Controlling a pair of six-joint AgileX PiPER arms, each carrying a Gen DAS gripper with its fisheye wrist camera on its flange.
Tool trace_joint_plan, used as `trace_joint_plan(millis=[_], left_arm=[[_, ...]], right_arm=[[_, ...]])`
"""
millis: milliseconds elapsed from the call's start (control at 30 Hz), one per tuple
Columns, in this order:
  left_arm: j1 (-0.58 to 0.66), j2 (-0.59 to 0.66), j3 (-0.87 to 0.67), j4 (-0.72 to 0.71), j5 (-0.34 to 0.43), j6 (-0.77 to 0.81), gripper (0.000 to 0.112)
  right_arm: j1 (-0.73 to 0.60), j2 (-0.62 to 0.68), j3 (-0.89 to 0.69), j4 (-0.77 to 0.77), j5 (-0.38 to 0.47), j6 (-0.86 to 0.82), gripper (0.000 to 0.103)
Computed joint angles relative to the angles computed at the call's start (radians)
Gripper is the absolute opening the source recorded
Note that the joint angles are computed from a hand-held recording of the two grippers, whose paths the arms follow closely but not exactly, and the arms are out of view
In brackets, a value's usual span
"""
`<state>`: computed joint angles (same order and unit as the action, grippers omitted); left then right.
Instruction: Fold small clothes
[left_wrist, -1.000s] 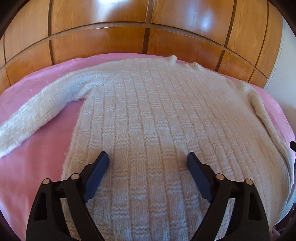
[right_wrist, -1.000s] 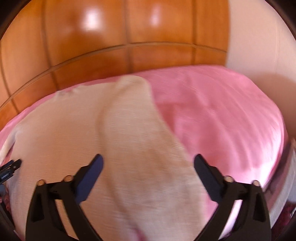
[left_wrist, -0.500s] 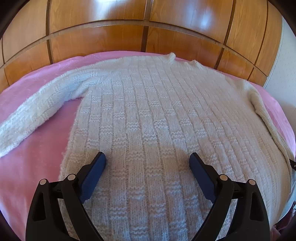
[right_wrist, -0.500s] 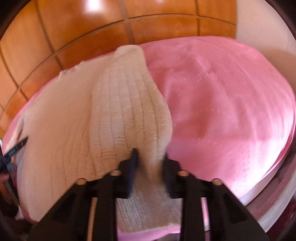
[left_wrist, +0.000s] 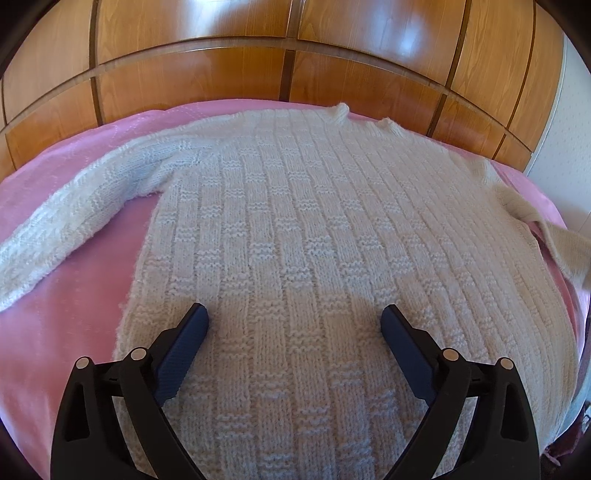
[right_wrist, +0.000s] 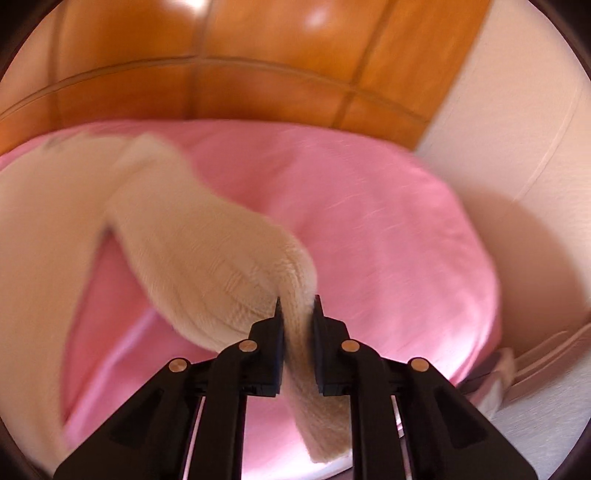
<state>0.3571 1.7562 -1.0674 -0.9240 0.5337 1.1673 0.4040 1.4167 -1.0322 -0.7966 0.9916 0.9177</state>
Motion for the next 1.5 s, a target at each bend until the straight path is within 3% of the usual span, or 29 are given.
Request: trace_joint_plan(millis=[167, 300, 367, 400, 433, 500, 567, 633, 767, 1033, 1133, 1200, 1367, 1467, 1500], left_arm=[[-0.001, 0.012, -0.009, -0.006, 0.010, 0.009, 0.097], [0.003, 0.021, -0.013, -0.021, 0.021, 0.027, 0.099], [0.005, 0.028, -0.018, -0.023, 0.025, 0.031, 0.099], [0.004, 0.030, -0.020, -0.023, 0.025, 0.030, 0.099], [0.004, 0.030, -0.020, -0.023, 0.025, 0.030, 0.099], [0.005, 0.029, -0.019, -0.026, 0.026, 0.032, 0.099], [0.006, 0.032, -0.020, -0.030, 0.028, 0.036, 0.099], [0.006, 0.033, -0.021, -0.031, 0.028, 0.037, 0.099], [0.004, 0.028, -0.018, -0.025, 0.026, 0.030, 0.099], [0.029, 0.000, -0.026, -0.002, 0.068, -0.013, 0.099], [0.114, -0.009, -0.037, -0.078, 0.143, -0.015, 0.099], [0.167, -0.005, -0.053, -0.104, 0.176, -0.034, 0.099], [0.324, 0.065, -0.159, -0.080, 0.202, -0.175, 0.099], [0.427, 0.153, -0.260, -0.035, 0.212, -0.342, 0.098], [0.455, 0.179, -0.291, -0.031, 0.223, -0.382, 0.093]], right_arm=[[-0.180, 0.114, -0.102, -0.114, -0.048, 0.015, 0.012], [-0.249, 0.264, -0.184, -0.182, -0.048, 0.082, 0.015], [-0.275, 0.347, -0.226, -0.187, -0.025, 0.103, 0.049], [-0.282, 0.374, -0.238, -0.179, -0.011, 0.125, 0.073], [-0.280, 0.374, -0.225, -0.186, -0.017, 0.176, 0.080], [-0.257, 0.340, -0.180, -0.200, -0.021, 0.289, 0.081], [-0.194, 0.283, -0.132, -0.210, -0.032, 0.403, 0.091], [-0.091, 0.194, -0.072, -0.210, -0.080, 0.484, 0.093], [0.122, 0.135, -0.046, -0.176, -0.143, 0.523, 0.094], [0.408, 0.351, -0.227, -0.109, -0.192, 0.556, 0.101], [0.422, 0.442, -0.304, -0.113, -0.184, 0.543, 0.101], [0.442, 0.510, -0.363, -0.092, -0.133, 0.497, 0.101], [0.410, 0.482, -0.292, -0.069, -0.208, 0.508, 0.101], [0.392, 0.470, -0.258, -0.089, -0.248, 0.533, 0.101], [0.389, 0.471, -0.255, -0.096, -0.249, 0.538, 0.101]])
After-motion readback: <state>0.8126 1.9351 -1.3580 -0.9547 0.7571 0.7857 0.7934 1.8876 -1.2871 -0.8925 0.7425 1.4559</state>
